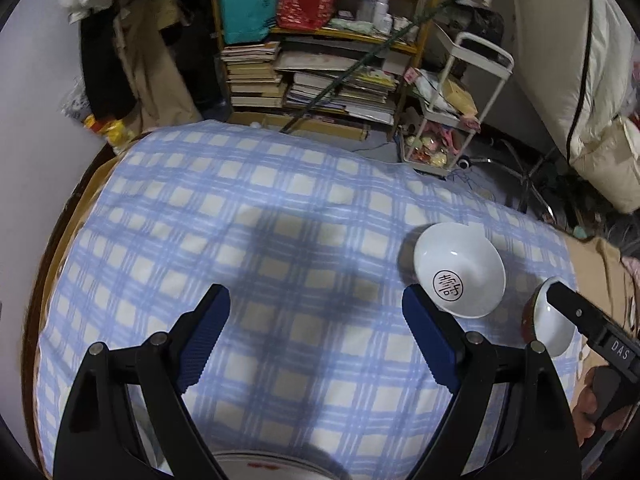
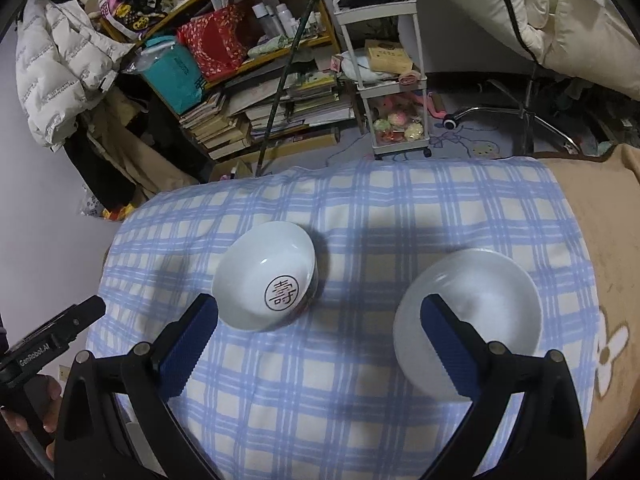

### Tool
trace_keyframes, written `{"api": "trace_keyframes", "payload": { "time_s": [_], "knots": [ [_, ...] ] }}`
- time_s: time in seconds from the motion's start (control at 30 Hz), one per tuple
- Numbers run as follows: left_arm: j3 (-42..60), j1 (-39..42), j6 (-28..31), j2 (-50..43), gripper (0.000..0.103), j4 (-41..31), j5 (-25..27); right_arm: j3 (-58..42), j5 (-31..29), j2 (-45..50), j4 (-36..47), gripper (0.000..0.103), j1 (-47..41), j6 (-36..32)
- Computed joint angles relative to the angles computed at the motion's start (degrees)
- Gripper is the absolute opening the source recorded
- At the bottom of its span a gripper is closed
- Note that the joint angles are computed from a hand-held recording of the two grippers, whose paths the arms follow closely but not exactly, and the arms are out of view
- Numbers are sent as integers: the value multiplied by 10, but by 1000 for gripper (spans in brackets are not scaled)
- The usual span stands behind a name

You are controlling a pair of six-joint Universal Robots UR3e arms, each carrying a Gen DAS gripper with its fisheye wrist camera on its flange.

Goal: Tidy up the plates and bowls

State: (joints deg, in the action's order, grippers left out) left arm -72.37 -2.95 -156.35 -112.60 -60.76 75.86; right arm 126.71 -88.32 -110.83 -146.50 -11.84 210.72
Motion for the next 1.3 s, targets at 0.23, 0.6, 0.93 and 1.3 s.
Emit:
{"api": "trace_keyframes", "payload": {
  "time_s": [0.23, 0.6, 0.93, 1.3],
  "knots": [
    [56, -50, -9, -61, 87, 4, 7, -28, 4, 67, -20, 102, -15, -31],
    [157, -100, -35, -172, 87, -11, 31, -51, 35, 141, -41, 83, -35, -64],
    [257, -135, -40, -253, 58, -80, 65, -74, 57, 203, -53, 61, -41, -82],
    [243, -122, -82, -251, 6, -109, -1, -95, 94, 253, -43, 16, -33, -84]
  ]
}}
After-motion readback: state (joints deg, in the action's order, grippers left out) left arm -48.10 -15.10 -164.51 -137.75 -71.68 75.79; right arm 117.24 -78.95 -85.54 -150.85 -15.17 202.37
